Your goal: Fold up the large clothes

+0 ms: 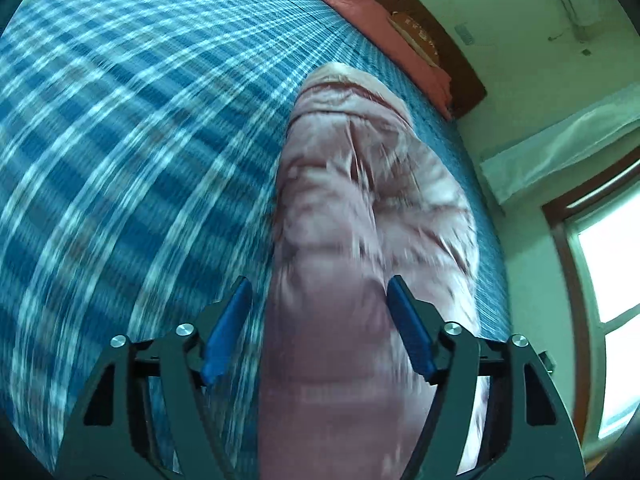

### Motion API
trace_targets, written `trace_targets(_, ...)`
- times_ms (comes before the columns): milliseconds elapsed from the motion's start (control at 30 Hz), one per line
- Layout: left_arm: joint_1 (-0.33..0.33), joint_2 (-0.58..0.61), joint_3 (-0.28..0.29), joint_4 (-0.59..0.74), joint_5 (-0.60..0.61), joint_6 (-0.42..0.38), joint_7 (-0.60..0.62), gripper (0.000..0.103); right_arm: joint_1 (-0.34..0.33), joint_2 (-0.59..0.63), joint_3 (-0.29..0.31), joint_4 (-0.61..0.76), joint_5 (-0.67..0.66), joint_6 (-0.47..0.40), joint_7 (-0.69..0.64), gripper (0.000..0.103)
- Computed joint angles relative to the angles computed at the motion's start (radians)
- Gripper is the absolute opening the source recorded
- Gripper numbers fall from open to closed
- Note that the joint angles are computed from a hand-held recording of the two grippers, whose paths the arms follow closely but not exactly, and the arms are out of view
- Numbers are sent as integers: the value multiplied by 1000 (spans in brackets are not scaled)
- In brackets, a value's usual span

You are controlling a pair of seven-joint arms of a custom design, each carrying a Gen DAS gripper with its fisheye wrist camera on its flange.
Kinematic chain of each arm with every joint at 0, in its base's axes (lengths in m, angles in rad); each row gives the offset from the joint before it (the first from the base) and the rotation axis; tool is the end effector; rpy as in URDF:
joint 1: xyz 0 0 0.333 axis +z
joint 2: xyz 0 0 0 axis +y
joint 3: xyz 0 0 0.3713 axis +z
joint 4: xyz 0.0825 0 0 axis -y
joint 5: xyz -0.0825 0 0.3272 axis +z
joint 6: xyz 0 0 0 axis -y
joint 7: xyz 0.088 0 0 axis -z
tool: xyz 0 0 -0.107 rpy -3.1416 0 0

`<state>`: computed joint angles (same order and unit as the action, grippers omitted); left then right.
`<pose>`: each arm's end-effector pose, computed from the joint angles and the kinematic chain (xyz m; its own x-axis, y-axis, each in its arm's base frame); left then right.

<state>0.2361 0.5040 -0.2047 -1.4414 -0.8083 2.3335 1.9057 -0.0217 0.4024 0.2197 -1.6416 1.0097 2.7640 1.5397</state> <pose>0.7069 0.0463 0.5209 0.0088 -0.7567 0.6537 -0.8665 -0.3320 -0.3727 0.6746 0.0698 0.5287 -0.2678 -0.5476 -0.7927 -0.6962 0.6787 -0.2336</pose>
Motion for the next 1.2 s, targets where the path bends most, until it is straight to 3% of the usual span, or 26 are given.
trace_targets(167,64,-117,-14,-191,-154,-61,116,77,1,-108,33,-156,203,49,-132,72)
trace_targets(333,51,-194,26,-318,-261,-106,193,80,66,-171,-5,-236,258,71,-184,74)
trace_targets(600,14,-224,69,-384,-333,-118,225,81,155,-186,-60,-256,390,90,-283,76)
trace_targets(667,5,-228,76,-389,-327,-109,231,72,173,-189,-76,-266,372,93,-266,70)
trace_targets(733,-1,-241,79,-403,-325,-98,249,57,172,-184,-75,-265,424,71,-289,44)
trace_targets(833,-13,-262,82,-415,-322,-82,278,41,178,-194,-90,-270,489,52,-353,22)
trace_targets(1200,-30,-284,98,-460,-345,-66,330,36,196,-222,-146,-325,600,4,-464,17)
